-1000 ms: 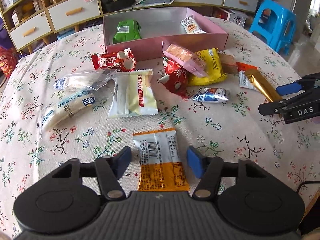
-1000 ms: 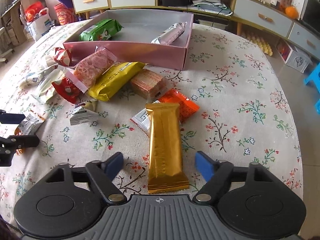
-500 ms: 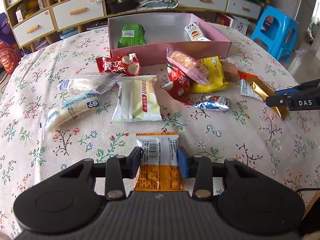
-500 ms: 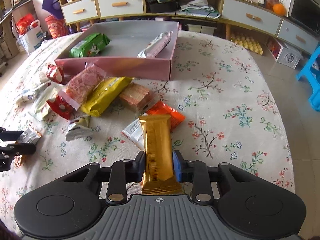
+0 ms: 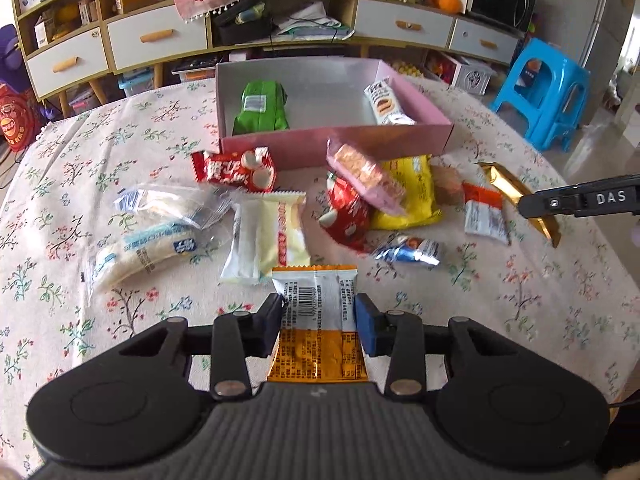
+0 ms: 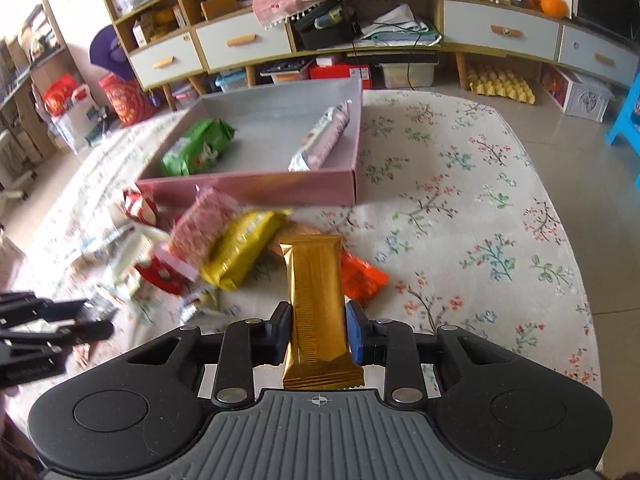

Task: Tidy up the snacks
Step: 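Grasp the orange-white cake packet with the left gripper while the right grasps the gold bar, then lower both held snacks into the pink box and open both grippers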

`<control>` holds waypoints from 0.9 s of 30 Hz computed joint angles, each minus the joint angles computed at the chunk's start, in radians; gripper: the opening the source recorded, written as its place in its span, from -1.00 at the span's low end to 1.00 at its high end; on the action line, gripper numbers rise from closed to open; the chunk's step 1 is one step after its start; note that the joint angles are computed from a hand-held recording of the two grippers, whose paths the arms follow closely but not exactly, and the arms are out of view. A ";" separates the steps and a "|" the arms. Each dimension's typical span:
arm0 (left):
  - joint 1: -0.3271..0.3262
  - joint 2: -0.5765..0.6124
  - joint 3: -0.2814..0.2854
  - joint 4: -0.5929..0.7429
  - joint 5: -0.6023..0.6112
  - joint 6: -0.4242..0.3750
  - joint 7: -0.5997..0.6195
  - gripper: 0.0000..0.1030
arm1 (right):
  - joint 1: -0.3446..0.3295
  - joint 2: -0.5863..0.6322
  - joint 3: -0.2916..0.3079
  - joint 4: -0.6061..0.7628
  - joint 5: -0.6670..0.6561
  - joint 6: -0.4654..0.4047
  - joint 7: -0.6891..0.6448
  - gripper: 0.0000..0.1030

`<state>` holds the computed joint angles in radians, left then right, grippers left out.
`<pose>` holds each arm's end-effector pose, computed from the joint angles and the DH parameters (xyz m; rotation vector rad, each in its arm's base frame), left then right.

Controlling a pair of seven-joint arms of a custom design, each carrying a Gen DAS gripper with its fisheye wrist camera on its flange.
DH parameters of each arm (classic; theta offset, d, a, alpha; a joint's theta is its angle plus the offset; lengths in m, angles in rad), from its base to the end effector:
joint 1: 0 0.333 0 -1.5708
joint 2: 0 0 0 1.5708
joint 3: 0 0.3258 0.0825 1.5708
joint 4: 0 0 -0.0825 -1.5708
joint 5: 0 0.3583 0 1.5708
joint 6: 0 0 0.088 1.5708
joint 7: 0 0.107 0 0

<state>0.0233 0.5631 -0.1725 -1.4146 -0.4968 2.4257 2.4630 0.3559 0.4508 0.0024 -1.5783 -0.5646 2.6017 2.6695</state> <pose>0.7260 -0.0812 0.4451 -1.1955 2.5302 -0.9028 0.6561 0.2571 0.4607 -1.4746 2.0787 -0.5948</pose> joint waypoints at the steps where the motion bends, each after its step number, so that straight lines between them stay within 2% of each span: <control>1: 0.000 0.002 -0.002 0.007 -0.004 -0.002 -0.003 -0.30 | -0.002 0.003 0.001 0.007 0.006 0.002 0.002 -0.47; 10: -0.017 0.059 -0.020 0.132 -0.024 0.000 -0.059 -0.30 | -0.013 0.058 -0.008 0.123 0.042 0.008 0.012 -0.47; 23: -0.070 0.269 -0.037 0.483 0.037 -0.061 -0.229 -0.30 | -0.023 0.249 -0.007 0.454 0.144 -0.046 -0.077 -0.47; 27: -0.094 0.350 -0.044 0.605 0.061 -0.040 -0.280 -0.30 | -0.029 0.321 -0.015 0.566 0.182 -0.053 -0.090 -0.47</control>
